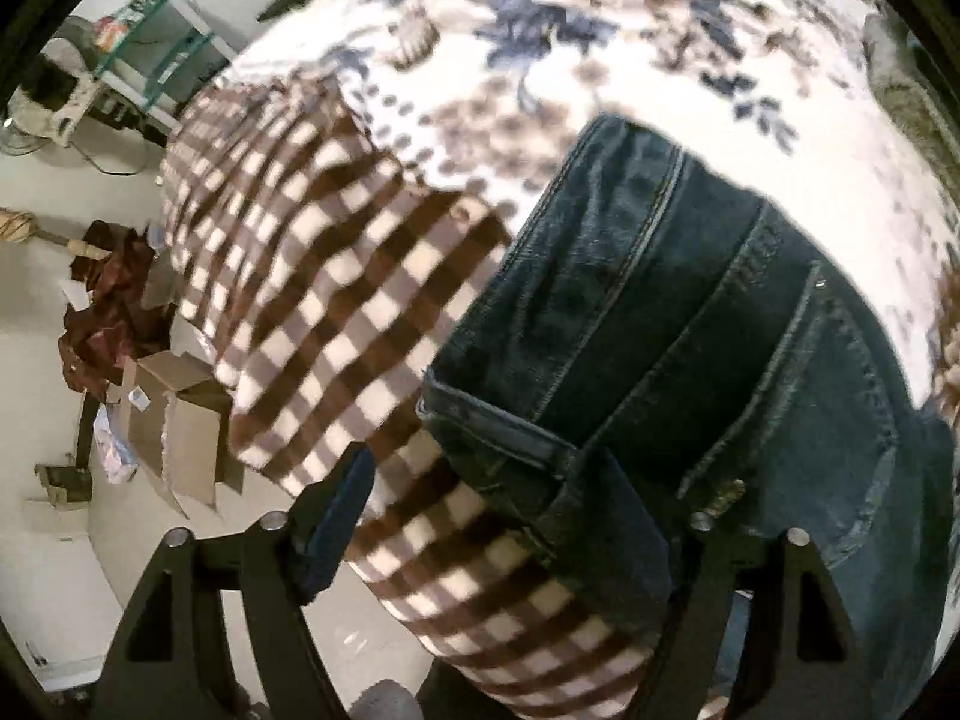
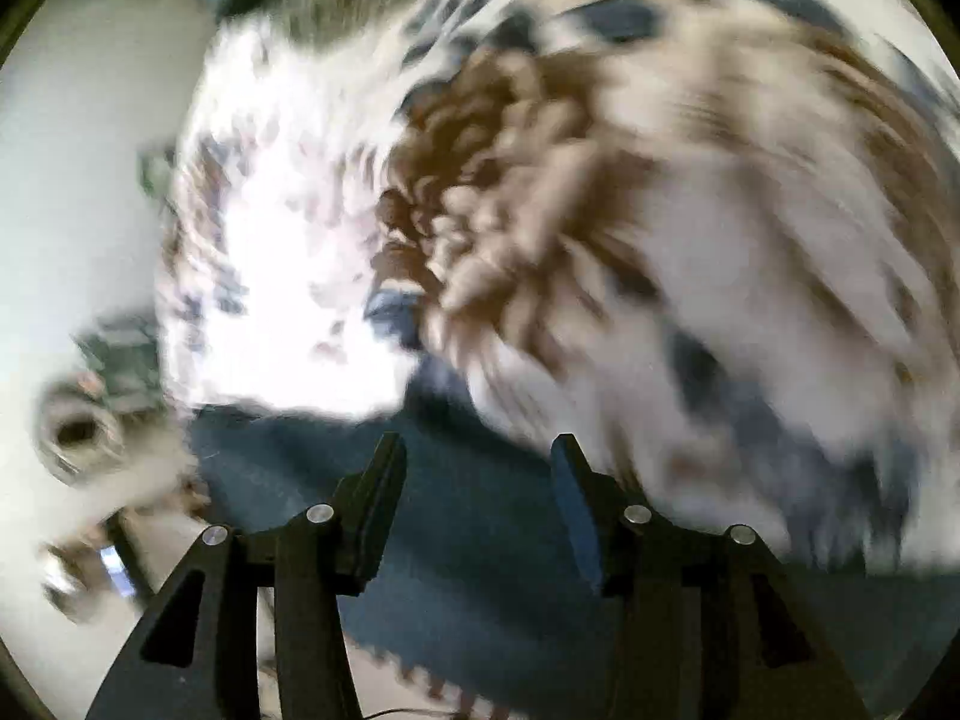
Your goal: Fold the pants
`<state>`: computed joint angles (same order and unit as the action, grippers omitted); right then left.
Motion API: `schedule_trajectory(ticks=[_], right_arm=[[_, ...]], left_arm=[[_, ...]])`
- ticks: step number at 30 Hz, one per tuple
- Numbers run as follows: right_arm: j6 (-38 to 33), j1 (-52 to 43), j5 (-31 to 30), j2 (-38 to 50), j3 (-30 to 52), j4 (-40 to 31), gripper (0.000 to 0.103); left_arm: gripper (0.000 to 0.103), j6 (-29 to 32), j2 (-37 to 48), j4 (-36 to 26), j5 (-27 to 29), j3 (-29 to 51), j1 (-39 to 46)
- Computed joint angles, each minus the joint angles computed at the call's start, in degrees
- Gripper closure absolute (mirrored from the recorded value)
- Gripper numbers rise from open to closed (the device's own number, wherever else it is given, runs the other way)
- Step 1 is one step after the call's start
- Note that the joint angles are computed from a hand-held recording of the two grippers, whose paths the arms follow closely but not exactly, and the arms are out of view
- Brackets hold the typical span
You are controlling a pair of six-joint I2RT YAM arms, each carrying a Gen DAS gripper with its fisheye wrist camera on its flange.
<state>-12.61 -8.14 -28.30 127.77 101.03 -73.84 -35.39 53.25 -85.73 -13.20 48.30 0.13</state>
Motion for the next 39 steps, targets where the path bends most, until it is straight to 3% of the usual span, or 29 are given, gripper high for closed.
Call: schedule_trajectory(ticks=[2, 3, 5, 10, 13, 14, 16, 17, 18, 21, 23, 24, 25, 28, 31, 33, 35, 39], right_arm=[[-0.89, 4.84, 1.42, 7.34, 7.78, -5.65, 0.056], [-0.96, 6.31, 2.60, 8.05, 8.16, -5.88, 0.087], [0.14, 8.25, 5.43, 4.45, 4.75, -0.85, 0.100], [10.18, 7.51, 8.80, 1.39, 1.99, 5.53, 0.103], [11.96, 5.70, 2.59, 4.96, 5.70, 0.93, 0.101], [11.76, 5.24, 3.66, 3.60, 4.93, 0.31, 0.098], [10.94, 3.32, 4.46, -2.82, -0.35, 0.40, 0.076], [11.08, 2.14, 4.39, -6.33, -3.66, 0.98, 0.059], [11.62, 0.47, 3.77, -10.87, -8.25, 1.27, 0.054], [10.72, -6.92, 1.94, -20.28, -18.54, -1.95, 0.053], [10.01, -13.60, 2.83, -26.21, -25.59, -3.66, 0.053], [10.62, -16.92, 3.61, -29.11, -29.45, -3.76, 0.053], [10.90, -20.13, 4.36, -31.19, -32.41, -3.86, 0.053], [13.12, -28.60, 5.17, -34.74, -41.94, -1.38, 0.053], [13.62, -36.58, 4.86, -32.53, -47.98, 3.00, 0.053], [14.74, -38.83, 5.82, -31.28, -50.20, 6.41, 0.061], [15.49, -39.63, 8.33, -32.03, -51.87, 9.12, 0.099], [11.71, -39.47, 11.06, -37.84, -53.21, 7.12, 0.101]], left_arm=[[0.023, 3.47, -0.91, 0.84, 1.50, -1.05, 2.97], [0.021, 5.56, -1.45, 1.23, 2.23, -1.46, 4.66], [0.019, 10.43, -1.98, 2.20, 3.99, -1.94, 8.92], [0.016, 20.32, -1.92, 3.78, 7.46, -2.84, 17.51], [0.016, 25.87, -1.85, 1.23, 9.43, 0.24, 23.32], [0.016, 28.17, -1.94, 0.07, 10.09, 1.79, 25.90], [0.016, 33.21, -2.83, -2.25, 12.36, 5.20, 32.55], [0.016, 35.44, -2.92, -3.04, 13.20, 6.40, 35.84], [0.016, 38.01, -2.71, -3.56, 14.79, 7.34, 40.01], [0.019, 41.11, -0.44, -2.09, 18.70, 6.64, 48.80], [0.019, 40.22, 2.53, -0.19, 20.04, 4.36, 49.77], [0.026, 37.07, 2.45, 0.36, 21.13, 3.36, 47.03], [0.049, 36.06, 3.09, 1.94, 21.98, 2.21, 46.50], [0.073, 32.71, 2.74, 6.11, 22.01, -0.29, 43.27], [0.080, 29.98, 0.75, 6.67, 20.81, -0.60, 40.32], [0.081, 32.49, 0.13, 5.40, 21.69, 0.27, 43.22], [0.081, 34.66, -0.09, 4.03, 21.66, 1.27, 44.50], [0.081, 39.36, -0.98, 2.12, 20.69, 2.17, 46.32]])
